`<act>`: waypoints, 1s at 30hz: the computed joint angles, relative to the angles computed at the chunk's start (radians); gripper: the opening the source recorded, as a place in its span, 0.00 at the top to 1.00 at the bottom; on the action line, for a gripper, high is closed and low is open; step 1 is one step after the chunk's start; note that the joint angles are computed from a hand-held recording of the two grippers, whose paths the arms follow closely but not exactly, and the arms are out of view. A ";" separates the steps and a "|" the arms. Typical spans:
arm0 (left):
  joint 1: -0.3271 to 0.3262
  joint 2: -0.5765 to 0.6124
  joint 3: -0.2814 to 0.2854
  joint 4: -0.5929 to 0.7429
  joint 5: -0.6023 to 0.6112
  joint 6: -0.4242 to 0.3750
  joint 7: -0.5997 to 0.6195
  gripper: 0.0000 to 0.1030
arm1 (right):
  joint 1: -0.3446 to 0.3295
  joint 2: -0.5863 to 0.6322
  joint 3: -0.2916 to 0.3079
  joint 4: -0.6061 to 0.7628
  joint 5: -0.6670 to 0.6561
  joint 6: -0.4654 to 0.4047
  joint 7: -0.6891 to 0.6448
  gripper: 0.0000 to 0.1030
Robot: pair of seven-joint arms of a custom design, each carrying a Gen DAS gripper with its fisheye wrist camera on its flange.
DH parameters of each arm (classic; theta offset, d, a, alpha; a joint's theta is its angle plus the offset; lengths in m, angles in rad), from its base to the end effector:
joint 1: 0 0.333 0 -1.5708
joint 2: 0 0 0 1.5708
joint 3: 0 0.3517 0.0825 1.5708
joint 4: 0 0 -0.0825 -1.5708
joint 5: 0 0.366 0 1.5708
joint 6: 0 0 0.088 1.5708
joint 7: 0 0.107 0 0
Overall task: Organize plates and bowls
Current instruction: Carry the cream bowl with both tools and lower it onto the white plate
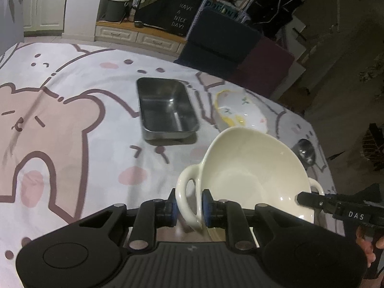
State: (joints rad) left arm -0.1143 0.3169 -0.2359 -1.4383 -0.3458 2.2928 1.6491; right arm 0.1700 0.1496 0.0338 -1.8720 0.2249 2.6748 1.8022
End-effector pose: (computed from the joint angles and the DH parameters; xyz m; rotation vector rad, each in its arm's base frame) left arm 0.6563 -0.2174 0.6154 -1.8252 2.3226 -1.0106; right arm 0.6225 0.1203 0.5511 -1.5798 1.9254 -0.2690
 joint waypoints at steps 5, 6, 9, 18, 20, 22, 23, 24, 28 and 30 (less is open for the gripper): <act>-0.008 -0.057 -0.011 -0.069 -0.026 0.020 0.012 0.80 | 0.000 -0.084 -0.008 -0.093 -0.011 0.026 0.017 0.70; -0.011 -0.070 -0.012 -0.086 -0.033 0.026 0.015 0.80 | 0.000 -0.104 -0.011 -0.115 -0.019 0.030 0.024 0.70; -0.021 -0.102 -0.014 -0.129 -0.051 0.034 0.022 0.80 | 0.000 -0.151 -0.015 -0.166 -0.030 0.034 0.032 0.70; -0.057 -0.180 -0.016 -0.242 -0.110 0.068 0.046 0.80 | -0.006 -0.293 -0.021 -0.320 -0.075 0.043 0.083 0.70; -0.066 -0.193 -0.016 -0.260 -0.117 0.072 0.051 0.80 | -0.009 -0.323 -0.022 -0.351 -0.083 0.043 0.095 0.70; -0.074 -0.205 -0.017 -0.278 -0.130 0.079 0.056 0.80 | -0.013 -0.348 -0.020 -0.375 -0.094 0.039 0.112 0.70; -0.079 -0.210 -0.017 -0.286 -0.134 0.082 0.058 0.80 | -0.015 -0.357 -0.019 -0.383 -0.099 0.039 0.121 0.70; -0.082 -0.214 -0.017 -0.291 -0.136 0.084 0.060 0.80 | -0.016 -0.371 -0.018 -0.397 -0.102 0.043 0.129 0.70; -0.095 -0.223 -0.016 -0.308 -0.146 0.082 0.071 0.80 | -0.021 -0.414 -0.019 -0.446 -0.113 0.052 0.151 0.70; -0.100 -0.226 -0.016 -0.314 -0.147 0.080 0.075 0.80 | -0.023 -0.425 -0.019 -0.462 -0.117 0.053 0.161 0.70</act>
